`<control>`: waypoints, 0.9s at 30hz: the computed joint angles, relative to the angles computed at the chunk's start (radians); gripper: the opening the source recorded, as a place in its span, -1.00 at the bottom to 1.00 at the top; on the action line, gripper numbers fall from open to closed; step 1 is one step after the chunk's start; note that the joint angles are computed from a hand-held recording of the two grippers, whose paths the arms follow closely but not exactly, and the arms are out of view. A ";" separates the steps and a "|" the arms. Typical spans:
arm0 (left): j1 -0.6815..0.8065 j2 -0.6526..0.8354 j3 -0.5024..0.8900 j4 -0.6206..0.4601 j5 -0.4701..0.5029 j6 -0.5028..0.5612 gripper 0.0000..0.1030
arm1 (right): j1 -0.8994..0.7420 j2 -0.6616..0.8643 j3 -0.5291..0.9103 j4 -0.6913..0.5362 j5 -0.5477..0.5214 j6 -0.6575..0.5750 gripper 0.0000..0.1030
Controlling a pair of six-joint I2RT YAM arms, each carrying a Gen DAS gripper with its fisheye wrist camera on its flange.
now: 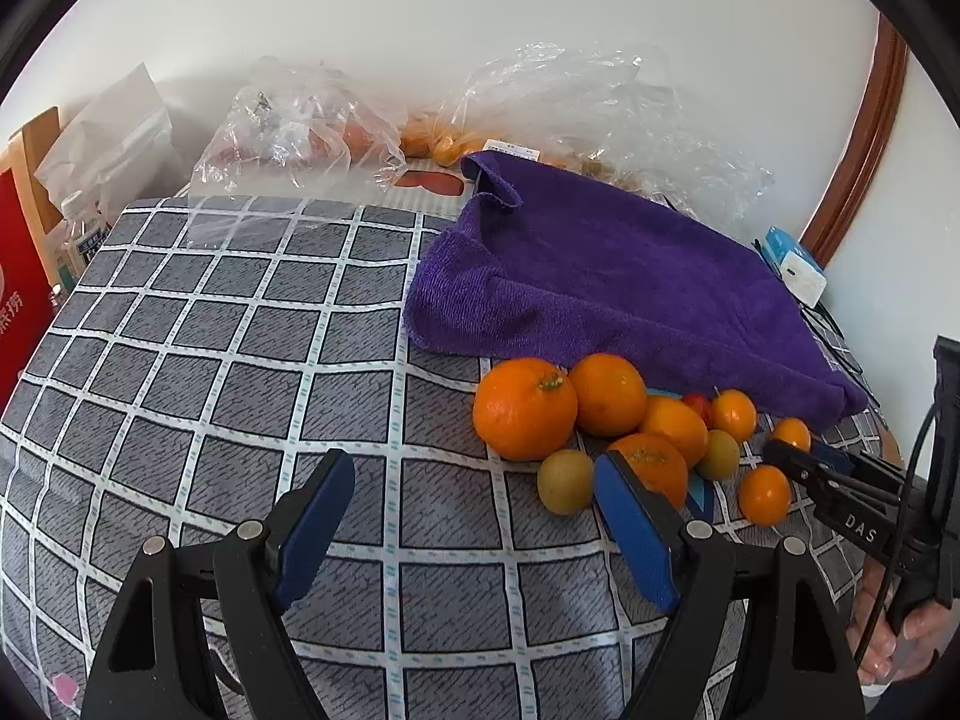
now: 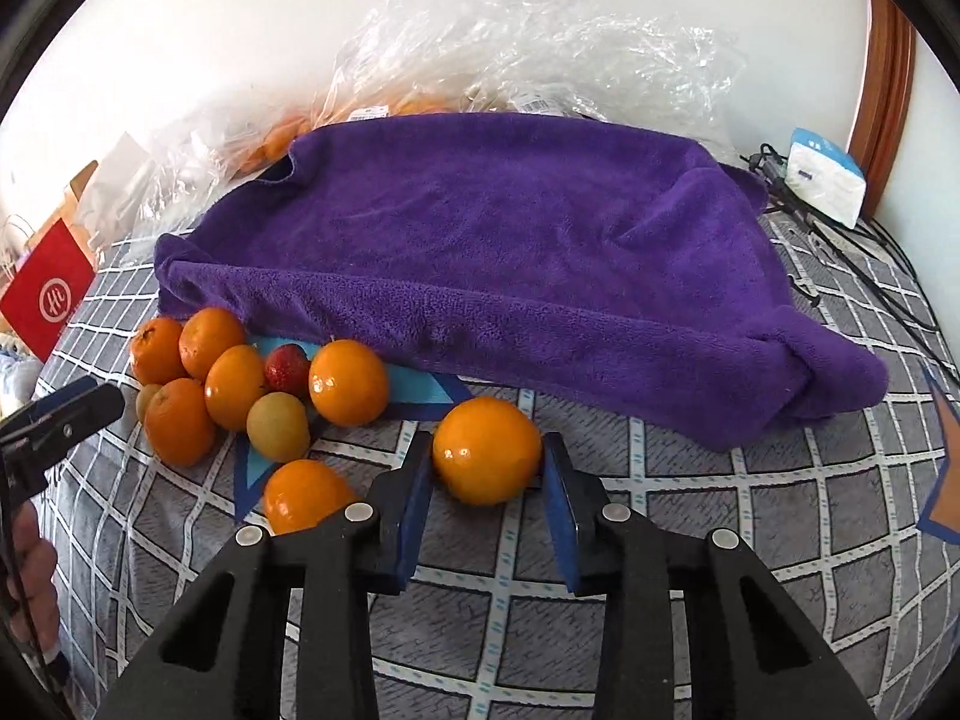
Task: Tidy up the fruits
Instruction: 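Grasp an orange with the right tool while the left tool grasps a large mandarin, then lift the orange with the right tool while the left tool lifts the mandarin toward the towel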
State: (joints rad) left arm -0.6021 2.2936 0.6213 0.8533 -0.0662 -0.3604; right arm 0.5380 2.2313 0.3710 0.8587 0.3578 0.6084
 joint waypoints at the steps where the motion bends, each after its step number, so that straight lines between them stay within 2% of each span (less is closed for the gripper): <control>1: 0.003 0.003 0.007 0.004 0.009 -0.002 0.57 | -0.003 -0.001 -0.005 0.003 0.003 0.004 -0.32; 5: 0.021 0.024 0.060 -0.006 0.064 0.001 0.54 | -0.006 0.016 -0.048 0.055 0.033 0.012 -0.32; 9: 0.025 0.061 0.130 -0.070 0.095 -0.002 0.16 | -0.027 0.052 -0.079 0.147 0.026 -0.007 -0.32; 11: 0.026 0.070 0.141 -0.075 0.110 -0.006 0.10 | -0.037 0.060 -0.082 0.167 0.019 -0.014 -0.32; 14: 0.024 0.077 0.135 -0.050 0.132 0.006 -0.23 | -0.033 0.061 -0.077 0.164 0.032 -0.013 -0.31; 21: 0.069 0.069 0.042 0.083 0.137 -0.020 -0.23 | -0.026 0.057 -0.069 0.145 0.051 -0.002 -0.31; 24: 0.064 0.077 0.077 0.013 0.123 -0.020 -0.21 | -0.023 0.061 -0.066 0.144 0.054 -0.003 -0.31; 27: 0.041 0.085 0.075 0.036 0.076 -0.030 -0.21 | -0.017 0.061 -0.061 0.134 0.060 -0.002 -0.30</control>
State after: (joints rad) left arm -0.5612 2.3787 0.6963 0.8893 0.0095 -0.3901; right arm 0.5209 2.2920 0.3096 0.9930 0.4178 0.6068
